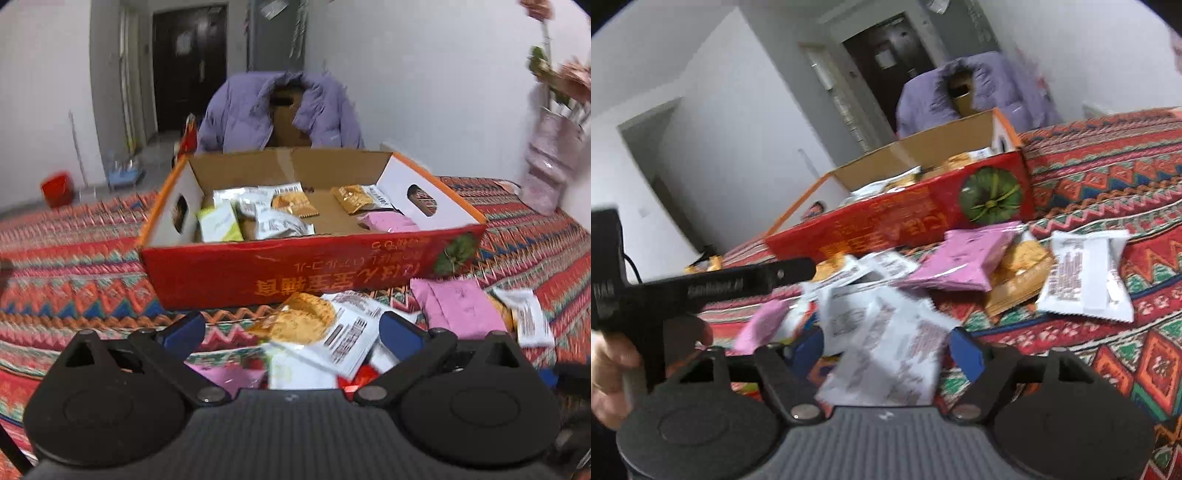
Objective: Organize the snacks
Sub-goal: 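Lower both tools into the pile toward the white printed packets, then grasp a white printed packet with the right tool while the left grasps a packet edge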
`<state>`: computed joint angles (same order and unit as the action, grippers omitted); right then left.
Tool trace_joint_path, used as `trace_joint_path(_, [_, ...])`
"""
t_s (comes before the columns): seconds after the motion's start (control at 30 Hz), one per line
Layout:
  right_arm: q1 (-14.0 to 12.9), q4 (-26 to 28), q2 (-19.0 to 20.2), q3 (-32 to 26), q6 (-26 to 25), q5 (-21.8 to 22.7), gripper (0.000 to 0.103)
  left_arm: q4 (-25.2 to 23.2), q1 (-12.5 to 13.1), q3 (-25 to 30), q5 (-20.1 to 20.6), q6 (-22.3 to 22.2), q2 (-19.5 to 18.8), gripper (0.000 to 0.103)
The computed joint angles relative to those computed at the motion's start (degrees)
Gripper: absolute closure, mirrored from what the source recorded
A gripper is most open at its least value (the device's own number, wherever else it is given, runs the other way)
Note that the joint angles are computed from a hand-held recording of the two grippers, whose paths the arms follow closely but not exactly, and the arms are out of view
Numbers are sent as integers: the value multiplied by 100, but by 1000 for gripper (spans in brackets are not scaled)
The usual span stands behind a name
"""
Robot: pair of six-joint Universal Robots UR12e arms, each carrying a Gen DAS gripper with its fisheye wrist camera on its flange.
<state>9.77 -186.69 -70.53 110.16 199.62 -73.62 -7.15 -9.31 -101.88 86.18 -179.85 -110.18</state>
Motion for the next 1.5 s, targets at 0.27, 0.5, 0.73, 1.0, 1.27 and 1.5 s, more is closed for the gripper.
trace_joint_path(0.27, [182,186,44,-97,-884,-565,46,-693,-256,639,825,-489,-478,1])
trace_joint_path(0.5, [89,345,-67,-26,-1165,-839,48,-401,-283,375,920,-113,-336,20])
trace_joint_path(0.73, [194,548,-77,-50,-1727,-1123,49,-537,-171,163,622,-330,-90,29])
trace_joint_path(1.0, [122,512,-294,169,-1894,-870,57,-314,-125,-192,325,-133,261,83])
trace_joint_path(1.27, [86,263,-589,512,-1861,-855,57,6,-141,-584,236,-156,598,91])
trace_joint_path(1.5, [116,-1,-1007,819,-2000,-922,57,729,-173,-1186,172,-306,1187,93])
